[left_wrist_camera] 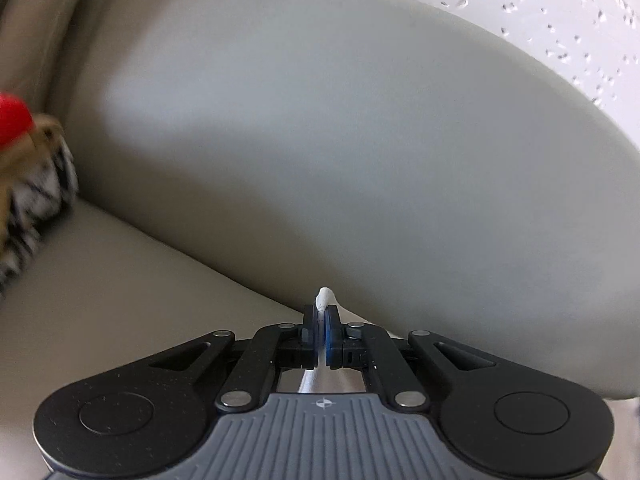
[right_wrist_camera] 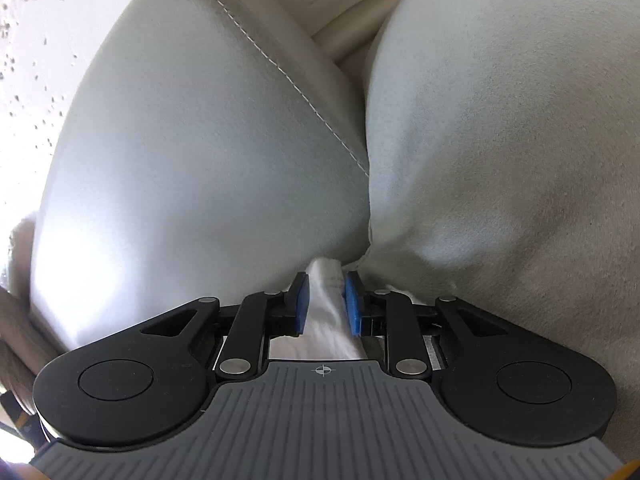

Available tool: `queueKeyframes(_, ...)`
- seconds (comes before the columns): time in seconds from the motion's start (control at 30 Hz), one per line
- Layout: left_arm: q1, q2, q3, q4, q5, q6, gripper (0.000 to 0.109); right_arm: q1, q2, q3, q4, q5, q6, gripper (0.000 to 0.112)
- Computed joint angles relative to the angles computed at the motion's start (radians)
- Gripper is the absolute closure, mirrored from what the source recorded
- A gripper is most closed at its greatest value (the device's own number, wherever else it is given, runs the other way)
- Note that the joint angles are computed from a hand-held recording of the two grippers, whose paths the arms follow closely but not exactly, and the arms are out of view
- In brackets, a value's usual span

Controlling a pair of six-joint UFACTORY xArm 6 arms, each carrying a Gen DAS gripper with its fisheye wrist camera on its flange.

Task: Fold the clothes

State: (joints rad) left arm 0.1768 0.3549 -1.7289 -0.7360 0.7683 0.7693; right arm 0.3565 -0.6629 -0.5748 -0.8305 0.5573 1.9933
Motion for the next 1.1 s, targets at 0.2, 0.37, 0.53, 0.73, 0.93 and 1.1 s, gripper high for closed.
queueKeyframes(0.2,-0.011,-0.008,0.039,0.097,-0.042,-0.037,0.107,0.002,0.029,-0.020,0.024,0.016,-0.030,0.090)
queueKeyframes(0.37,-0.010,-0.013,0.054,0.114,-0.048,-0.037,0.106,0.060,0.129,-0.117,-0.019,0.151,-0.112,0.108)
queueKeyframes(0.53,-0.012,-0.048,0.097,0.055,-0.077,0.057,0.106,0.302,0.269,-0.292,-0.244,0.623,-0.105,0.111)
queueKeyframes(0.73,-0.060,-0.084,0.207,0.042,-0.248,0.224,0.106,0.320,0.437,-0.413,-0.194,0.756,-0.159,0.110)
queueKeyframes(0.93,-0.096,-0.100,0.277,0.073,-0.392,0.327,0.090,0.352,0.445,-0.426,-0.119,0.745,-0.224,0.072)
queueKeyframes(1.1,-0.068,-0.223,0.355,0.126,-0.387,0.301,0.067,0.530,0.411,-0.528,-0.155,1.018,-0.085,0.060)
